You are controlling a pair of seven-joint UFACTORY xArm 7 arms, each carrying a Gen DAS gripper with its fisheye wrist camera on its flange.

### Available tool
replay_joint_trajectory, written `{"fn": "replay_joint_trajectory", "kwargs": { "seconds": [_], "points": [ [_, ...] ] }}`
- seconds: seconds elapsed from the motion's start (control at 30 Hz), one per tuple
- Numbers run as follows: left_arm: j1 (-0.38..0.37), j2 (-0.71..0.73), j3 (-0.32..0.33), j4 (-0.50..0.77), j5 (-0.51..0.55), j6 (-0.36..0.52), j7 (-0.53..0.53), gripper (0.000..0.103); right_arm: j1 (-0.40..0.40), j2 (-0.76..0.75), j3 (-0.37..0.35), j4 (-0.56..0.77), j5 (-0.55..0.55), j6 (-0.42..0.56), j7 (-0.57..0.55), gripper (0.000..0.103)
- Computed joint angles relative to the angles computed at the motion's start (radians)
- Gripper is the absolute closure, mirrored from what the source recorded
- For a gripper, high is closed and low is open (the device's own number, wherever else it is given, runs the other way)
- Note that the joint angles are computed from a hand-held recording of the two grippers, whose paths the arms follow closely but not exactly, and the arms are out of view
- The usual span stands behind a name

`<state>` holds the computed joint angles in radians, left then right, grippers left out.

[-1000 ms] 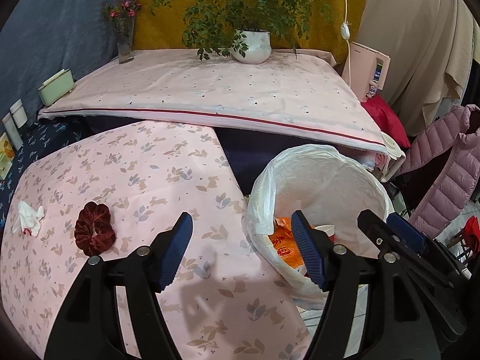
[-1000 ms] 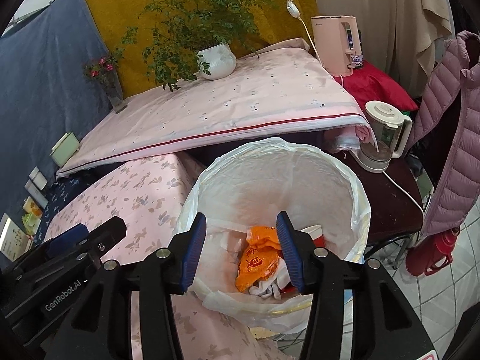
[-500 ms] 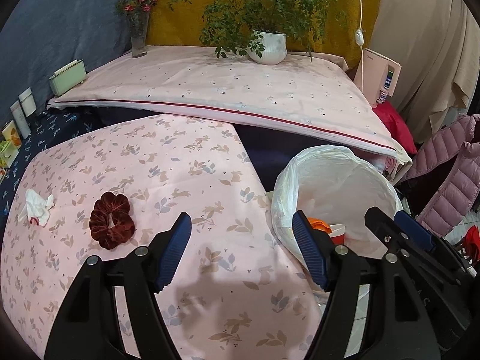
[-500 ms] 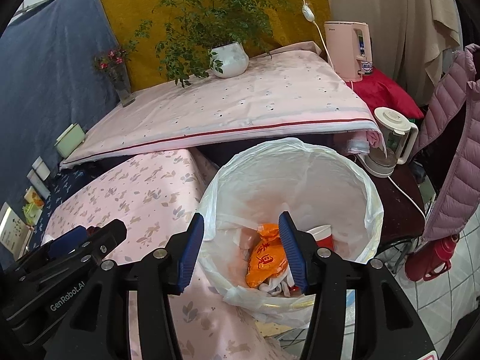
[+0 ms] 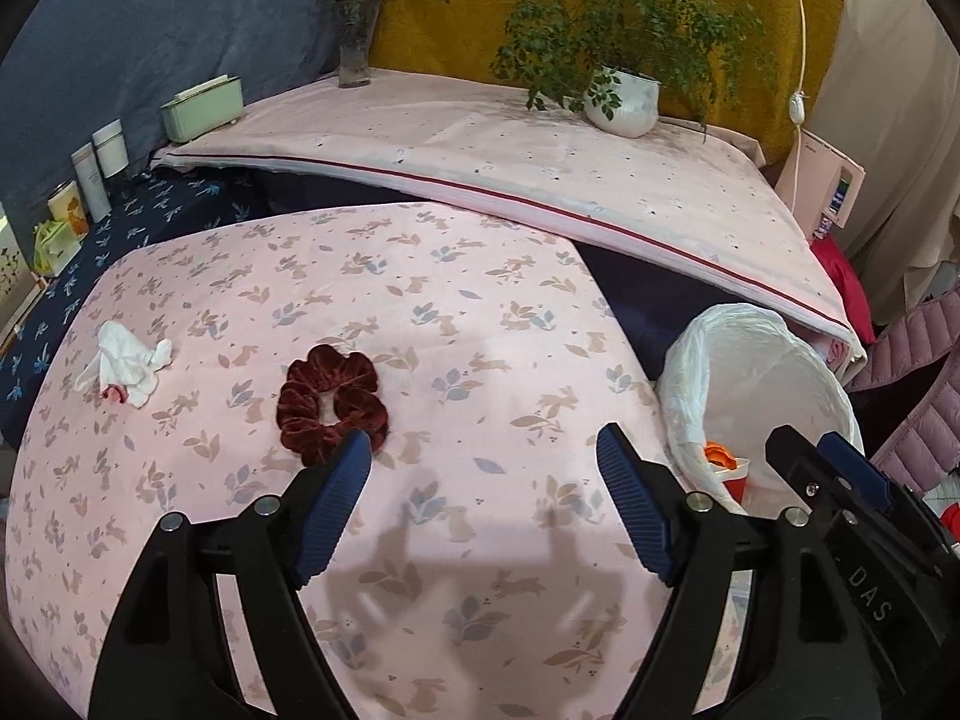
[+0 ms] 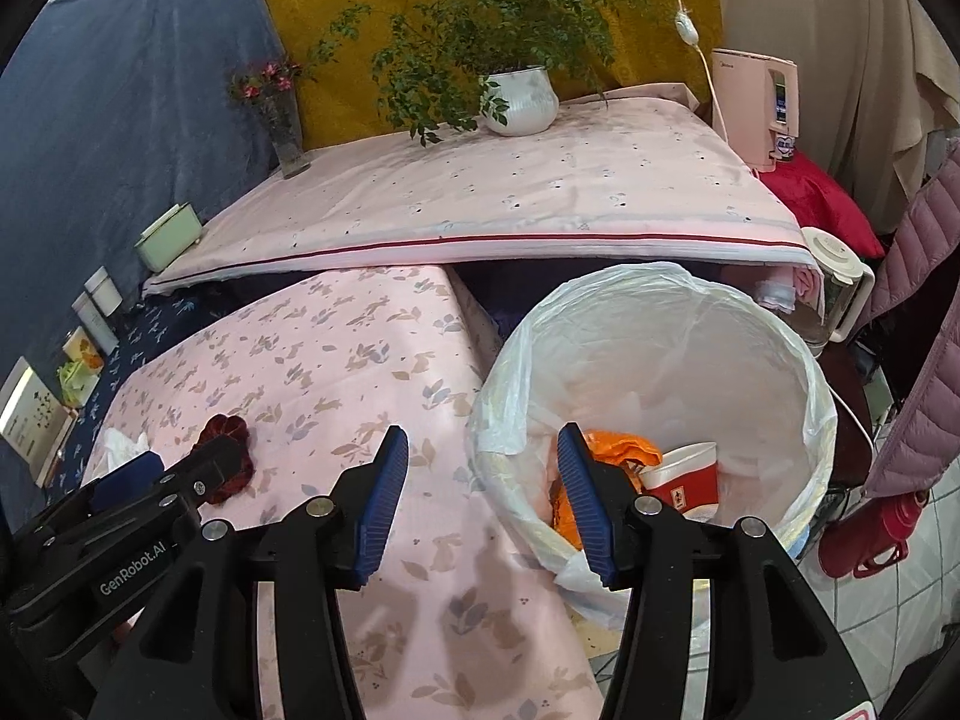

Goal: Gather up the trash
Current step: 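Move both grippers back toward the dark red scrunchie and tissue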

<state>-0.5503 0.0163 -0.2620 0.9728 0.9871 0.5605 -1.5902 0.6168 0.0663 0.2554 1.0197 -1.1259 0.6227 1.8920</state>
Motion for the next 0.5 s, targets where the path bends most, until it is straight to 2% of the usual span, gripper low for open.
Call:
{"fn": "replay_joint_trajectory", "kwargs": {
  "seconds": [0.33, 0.5],
  "points": [
    [0.111, -0.135, 0.003, -0.181, -0.025, -0.052, -0.033, 0.029, 0.09, 0.162, -0.024, 0.178, 0.028, 0.017, -0.089, 0.052],
    [0.186, -0.201, -0.005, -0.266, -0.038, -0.075, -0.031, 0.024, 0.156, 0.258, -0.059, 0.289, 0.068, 0.019, -0.162, 0.052]
  ]
}}
